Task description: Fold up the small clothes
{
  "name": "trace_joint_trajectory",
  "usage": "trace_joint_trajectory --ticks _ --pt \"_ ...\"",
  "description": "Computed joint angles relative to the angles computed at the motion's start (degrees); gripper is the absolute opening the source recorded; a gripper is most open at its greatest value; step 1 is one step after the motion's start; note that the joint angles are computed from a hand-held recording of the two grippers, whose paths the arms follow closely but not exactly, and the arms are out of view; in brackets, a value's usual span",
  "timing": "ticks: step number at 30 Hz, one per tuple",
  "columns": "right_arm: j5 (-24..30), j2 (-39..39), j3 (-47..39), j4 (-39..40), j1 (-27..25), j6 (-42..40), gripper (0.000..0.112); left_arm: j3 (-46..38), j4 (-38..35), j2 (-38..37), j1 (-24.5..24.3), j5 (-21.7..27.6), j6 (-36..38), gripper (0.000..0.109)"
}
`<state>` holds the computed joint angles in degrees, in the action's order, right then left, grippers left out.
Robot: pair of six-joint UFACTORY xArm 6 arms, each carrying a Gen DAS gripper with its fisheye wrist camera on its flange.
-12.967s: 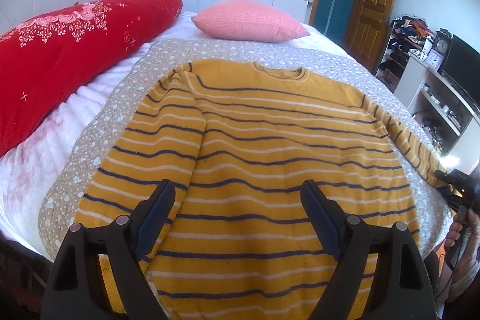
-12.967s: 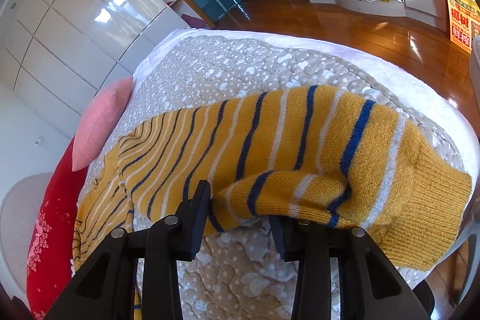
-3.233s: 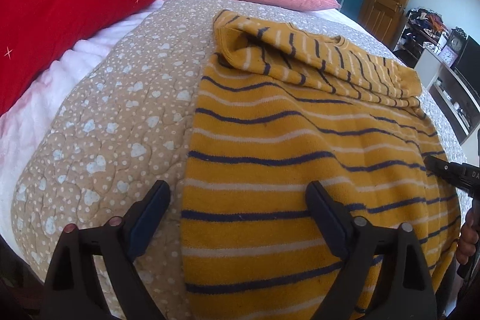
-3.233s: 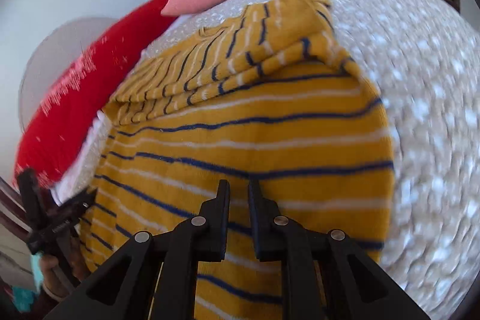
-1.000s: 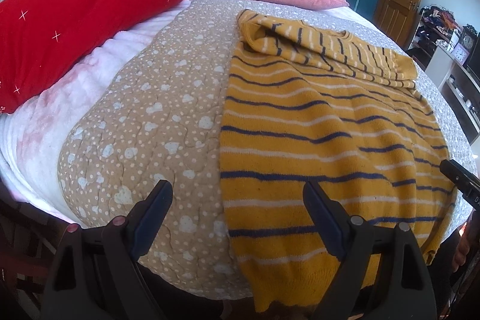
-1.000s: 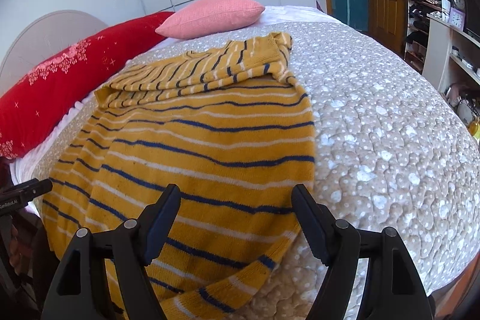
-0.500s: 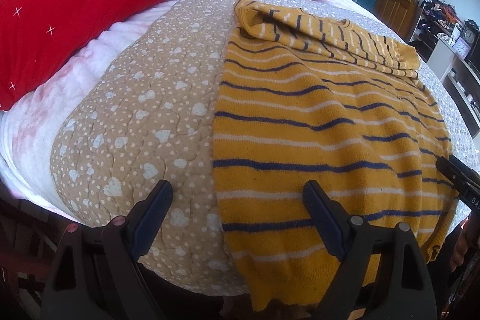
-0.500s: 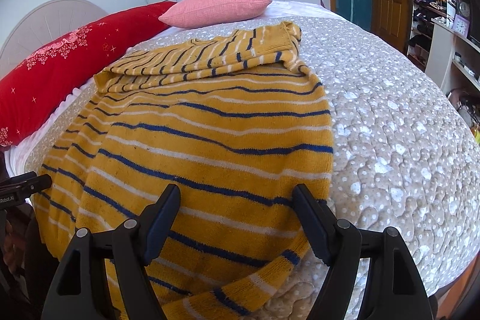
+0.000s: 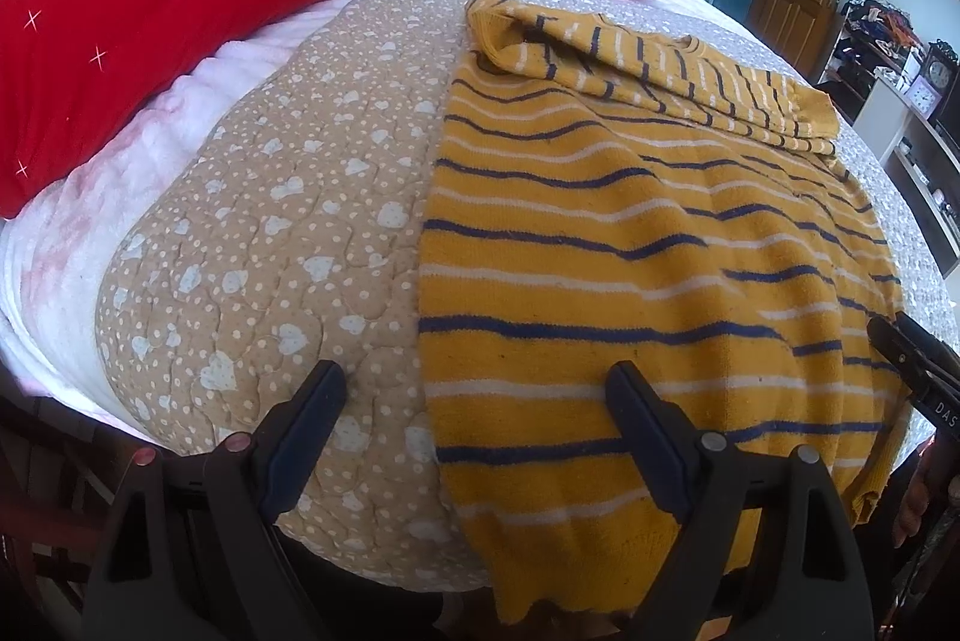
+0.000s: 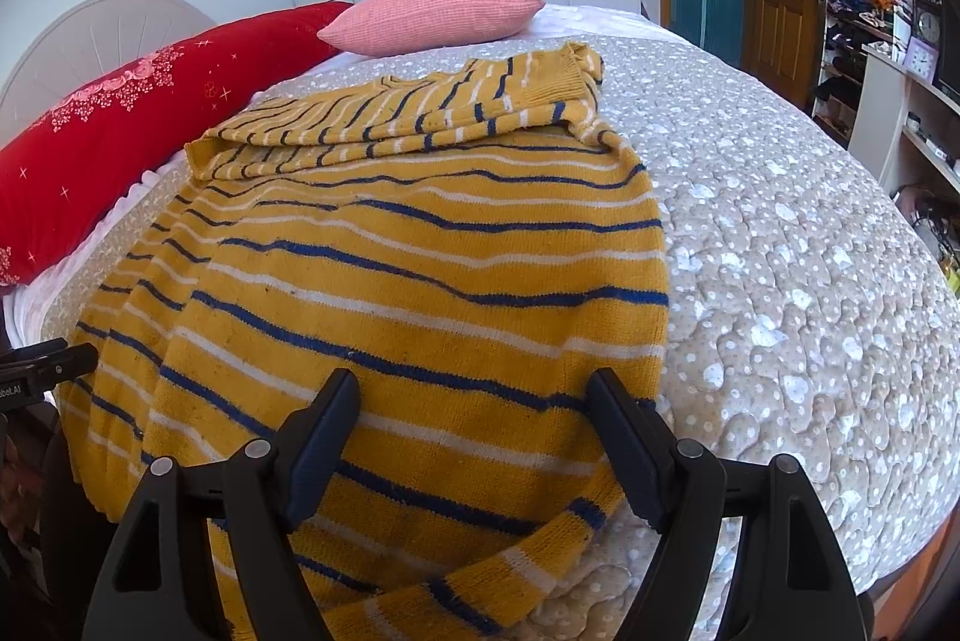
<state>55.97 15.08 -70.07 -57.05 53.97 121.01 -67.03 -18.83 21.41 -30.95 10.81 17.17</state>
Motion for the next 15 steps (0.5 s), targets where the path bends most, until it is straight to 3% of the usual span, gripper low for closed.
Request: trace_joint_trajectory --ticks 8,11,13,15 --pt "1.26 0.6 -0.92 2.13 0.16 -4.57 0.083 0.12 -1.68 -0.24 -0.17 0.25 1.07 0.088" --pt "4.42 0.22 -1.2 5.1 1.06 -9.57 0.082 0.14 -10.87 -0.91 -0.17 1.26 8.06 0.088" --pt "10.26 0.2 -2.13 8.81 2.34 -11.2 0.082 -0.6 -19.28 -1.14 0.3 3.35 14.54 0.088" --pt "9.91 -3.06 1.96 10.11 2.74 -7.7 0.083 -1.15 -27.72 -1.46 0.95 5.88 20.82 0.088"
